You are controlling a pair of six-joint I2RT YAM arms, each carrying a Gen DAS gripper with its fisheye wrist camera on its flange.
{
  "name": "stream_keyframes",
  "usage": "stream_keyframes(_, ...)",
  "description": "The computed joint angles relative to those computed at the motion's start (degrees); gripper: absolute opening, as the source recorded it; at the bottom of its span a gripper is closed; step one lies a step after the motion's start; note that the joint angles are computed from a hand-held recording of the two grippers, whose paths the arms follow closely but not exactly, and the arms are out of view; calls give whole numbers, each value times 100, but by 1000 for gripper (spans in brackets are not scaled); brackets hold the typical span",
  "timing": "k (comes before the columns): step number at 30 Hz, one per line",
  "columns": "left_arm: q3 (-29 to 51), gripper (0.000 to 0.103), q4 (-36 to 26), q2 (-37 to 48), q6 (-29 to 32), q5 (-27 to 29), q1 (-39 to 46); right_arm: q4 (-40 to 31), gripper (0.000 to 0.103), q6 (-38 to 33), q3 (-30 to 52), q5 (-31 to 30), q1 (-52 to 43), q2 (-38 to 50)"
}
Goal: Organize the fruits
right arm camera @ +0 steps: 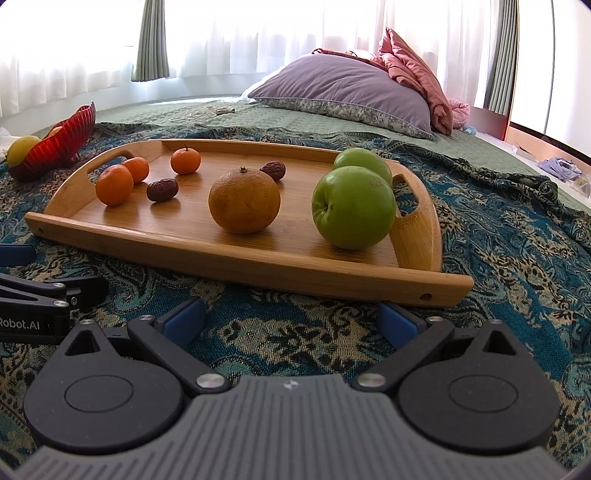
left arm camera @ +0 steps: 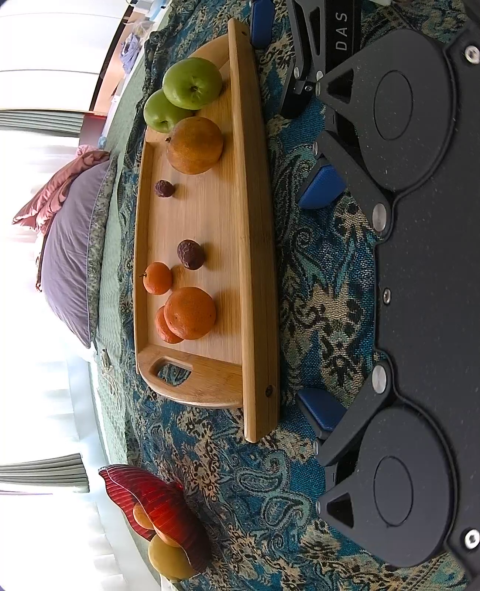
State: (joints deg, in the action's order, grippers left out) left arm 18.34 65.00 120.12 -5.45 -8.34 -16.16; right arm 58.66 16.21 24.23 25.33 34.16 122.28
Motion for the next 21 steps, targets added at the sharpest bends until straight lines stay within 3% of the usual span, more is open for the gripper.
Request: stream_keyframes(21, -4, 103, 30, 21, 15, -53, -34, -2, 103, 5, -5, 15, 5, -8)
